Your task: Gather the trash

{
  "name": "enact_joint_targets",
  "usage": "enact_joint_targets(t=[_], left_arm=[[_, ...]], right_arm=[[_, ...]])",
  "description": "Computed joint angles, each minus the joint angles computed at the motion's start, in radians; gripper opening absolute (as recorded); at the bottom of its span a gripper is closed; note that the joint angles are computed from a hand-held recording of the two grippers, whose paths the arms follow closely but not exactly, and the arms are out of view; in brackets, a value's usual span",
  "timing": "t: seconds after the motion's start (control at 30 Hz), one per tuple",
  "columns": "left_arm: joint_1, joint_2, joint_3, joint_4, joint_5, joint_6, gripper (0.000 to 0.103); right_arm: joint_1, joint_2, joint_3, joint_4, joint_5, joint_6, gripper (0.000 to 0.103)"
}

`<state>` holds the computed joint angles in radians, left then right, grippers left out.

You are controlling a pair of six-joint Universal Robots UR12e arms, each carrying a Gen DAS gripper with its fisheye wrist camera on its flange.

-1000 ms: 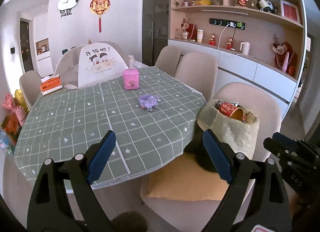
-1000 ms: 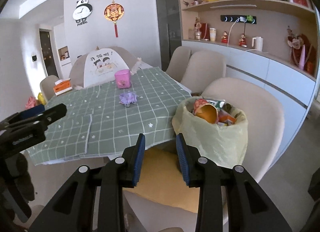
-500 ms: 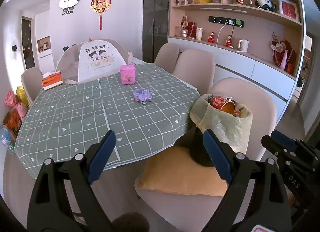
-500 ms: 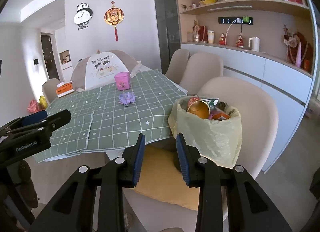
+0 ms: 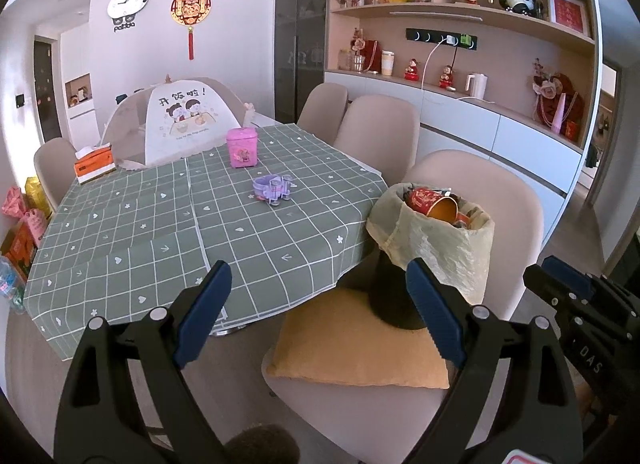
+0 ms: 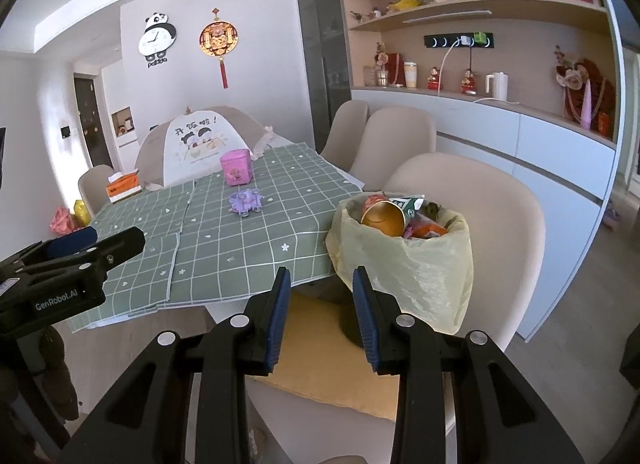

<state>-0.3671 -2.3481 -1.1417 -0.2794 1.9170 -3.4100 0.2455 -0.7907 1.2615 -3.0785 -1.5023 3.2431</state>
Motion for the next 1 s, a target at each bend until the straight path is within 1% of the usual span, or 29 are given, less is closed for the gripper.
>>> enact_joint_targets(t=[0.47,1.0], left_arm=[[0.003,0.005,-0.006,0.006,-0.017,0.01,0.085],[0.002,0.009,-0.016,0.017,-0.014,0.013,0.085]], right_arm=[[0.003,-0.002,0.003,-0.013,-0.015,0.009,0.031],[0.005,-0.002,0.002,-0.018,-0.017,0.013,0.031]])
